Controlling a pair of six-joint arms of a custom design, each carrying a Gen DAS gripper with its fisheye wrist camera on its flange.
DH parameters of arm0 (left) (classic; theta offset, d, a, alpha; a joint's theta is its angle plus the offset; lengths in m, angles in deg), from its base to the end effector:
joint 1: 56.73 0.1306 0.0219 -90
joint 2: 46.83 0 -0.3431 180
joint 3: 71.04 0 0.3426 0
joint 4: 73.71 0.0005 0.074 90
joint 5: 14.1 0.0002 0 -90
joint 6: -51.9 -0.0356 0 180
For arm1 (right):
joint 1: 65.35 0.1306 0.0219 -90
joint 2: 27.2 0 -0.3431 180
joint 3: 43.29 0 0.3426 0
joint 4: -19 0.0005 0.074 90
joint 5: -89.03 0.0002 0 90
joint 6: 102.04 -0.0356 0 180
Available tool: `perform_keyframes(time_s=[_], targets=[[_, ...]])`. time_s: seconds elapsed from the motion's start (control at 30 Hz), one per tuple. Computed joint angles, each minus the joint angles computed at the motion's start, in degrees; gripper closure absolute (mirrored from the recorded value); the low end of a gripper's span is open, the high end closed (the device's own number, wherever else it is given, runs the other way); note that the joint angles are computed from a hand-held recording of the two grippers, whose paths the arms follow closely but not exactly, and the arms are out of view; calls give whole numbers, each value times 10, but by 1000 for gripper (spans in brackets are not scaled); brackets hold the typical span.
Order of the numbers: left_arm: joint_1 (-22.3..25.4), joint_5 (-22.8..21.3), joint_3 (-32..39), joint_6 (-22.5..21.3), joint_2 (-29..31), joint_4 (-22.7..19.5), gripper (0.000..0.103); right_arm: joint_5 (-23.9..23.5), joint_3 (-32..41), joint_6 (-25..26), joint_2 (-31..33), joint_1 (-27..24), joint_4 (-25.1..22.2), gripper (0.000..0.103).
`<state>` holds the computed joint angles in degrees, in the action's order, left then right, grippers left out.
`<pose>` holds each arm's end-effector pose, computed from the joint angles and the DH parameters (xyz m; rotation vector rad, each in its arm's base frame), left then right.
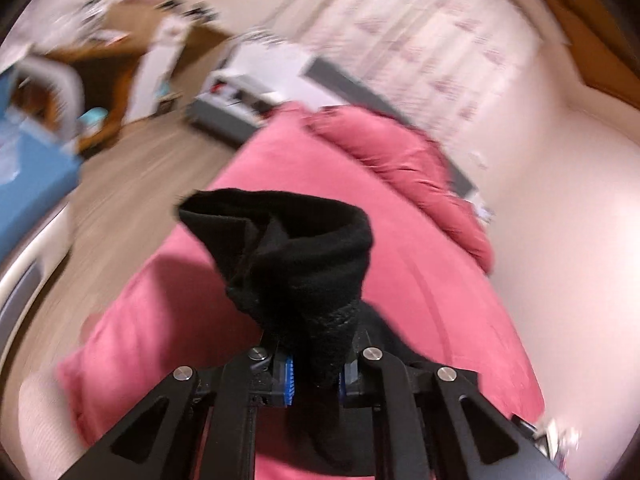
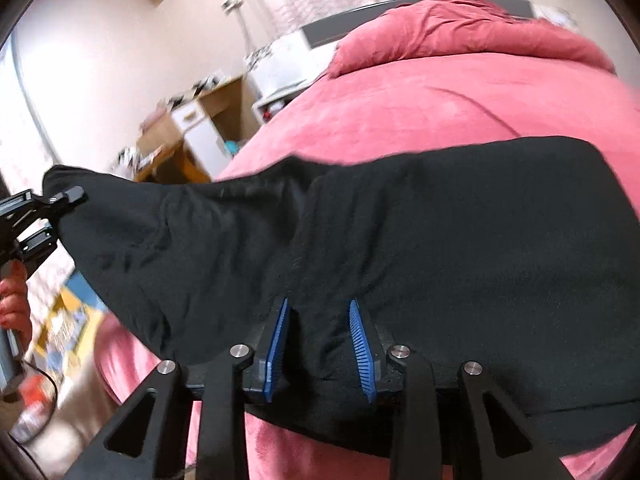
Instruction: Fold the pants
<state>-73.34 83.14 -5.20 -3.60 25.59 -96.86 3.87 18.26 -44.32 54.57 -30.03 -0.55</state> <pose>0.3373 -0.1058 0.3640 -0.2569 2.1411 -0.6626 0.3107 0.2158 0.2816 -0.0156 2.3174 0.5228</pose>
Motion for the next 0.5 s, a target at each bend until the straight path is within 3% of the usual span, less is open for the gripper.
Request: perform_keyframes(time_s=[0.1, 0.17, 0.37, 0.5], targets=[[-34, 0, 40, -32, 13, -2, 89, 17, -17, -37, -37, -19, -16, 62], [-62, 2, 75, -60, 32, -9, 89, 38, -16, -68, -60, -36, -67, 62], [-120, 10, 144, -90, 84, -22, 89, 27, -41, -102, -135, -103, -138, 59], [-165, 25, 191, -123, 126, -35, 89, 6, -65, -115, -175, -152, -149, 55]])
